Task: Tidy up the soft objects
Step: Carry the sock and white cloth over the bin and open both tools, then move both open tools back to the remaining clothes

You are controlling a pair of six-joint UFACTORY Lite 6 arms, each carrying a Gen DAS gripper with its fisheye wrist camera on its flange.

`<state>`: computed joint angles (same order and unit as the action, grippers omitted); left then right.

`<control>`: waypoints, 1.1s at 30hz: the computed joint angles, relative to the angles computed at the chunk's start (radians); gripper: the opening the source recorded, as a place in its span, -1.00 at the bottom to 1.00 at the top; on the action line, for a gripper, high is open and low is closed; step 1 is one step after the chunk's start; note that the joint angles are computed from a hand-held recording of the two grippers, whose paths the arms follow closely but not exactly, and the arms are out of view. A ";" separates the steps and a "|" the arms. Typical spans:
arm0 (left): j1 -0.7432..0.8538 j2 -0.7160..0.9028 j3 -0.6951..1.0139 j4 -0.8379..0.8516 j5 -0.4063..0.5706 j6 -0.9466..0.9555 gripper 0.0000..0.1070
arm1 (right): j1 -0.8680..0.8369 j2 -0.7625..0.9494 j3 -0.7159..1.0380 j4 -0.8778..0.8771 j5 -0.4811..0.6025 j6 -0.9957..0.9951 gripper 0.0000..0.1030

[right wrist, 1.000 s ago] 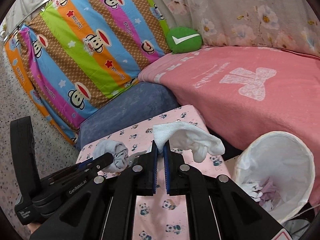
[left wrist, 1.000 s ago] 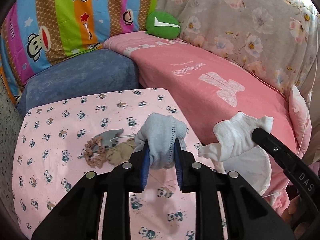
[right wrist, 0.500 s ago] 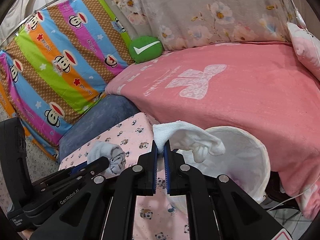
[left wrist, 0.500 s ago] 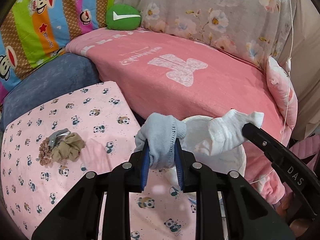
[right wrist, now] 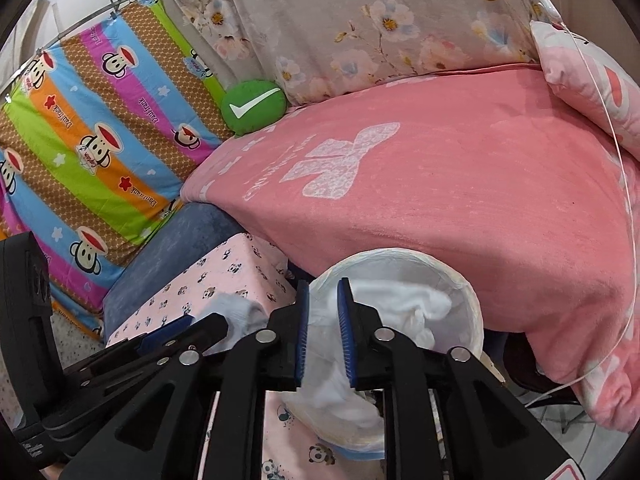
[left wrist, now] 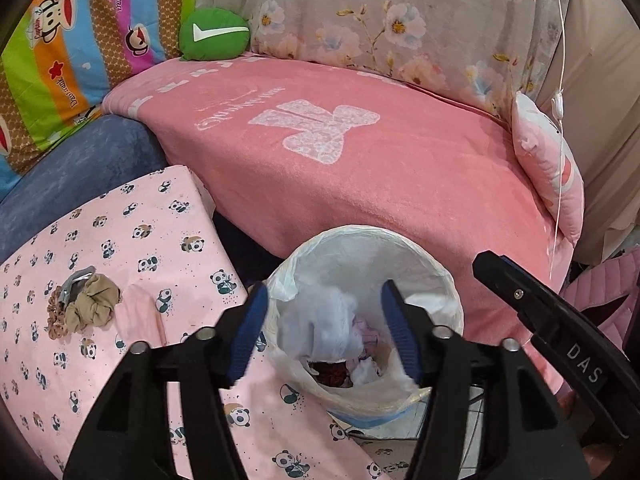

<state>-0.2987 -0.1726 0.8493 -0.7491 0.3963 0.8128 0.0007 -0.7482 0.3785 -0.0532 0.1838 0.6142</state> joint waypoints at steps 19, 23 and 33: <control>0.083 -0.056 -0.010 -0.008 0.021 0.017 0.36 | 0.146 -0.032 0.030 -0.474 0.075 0.504 -0.21; 0.134 -0.074 -0.020 -0.048 0.045 0.070 0.36 | 0.235 -0.011 0.050 -0.663 0.117 0.717 -0.20; 0.300 -0.071 -0.030 -0.151 0.117 0.216 0.36 | 0.471 0.095 0.117 -0.961 0.246 1.084 -0.11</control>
<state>0.0016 -0.2437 0.8196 -0.9000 0.5130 1.0288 0.4717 -0.6528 0.4957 -1.0145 0.4302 1.6979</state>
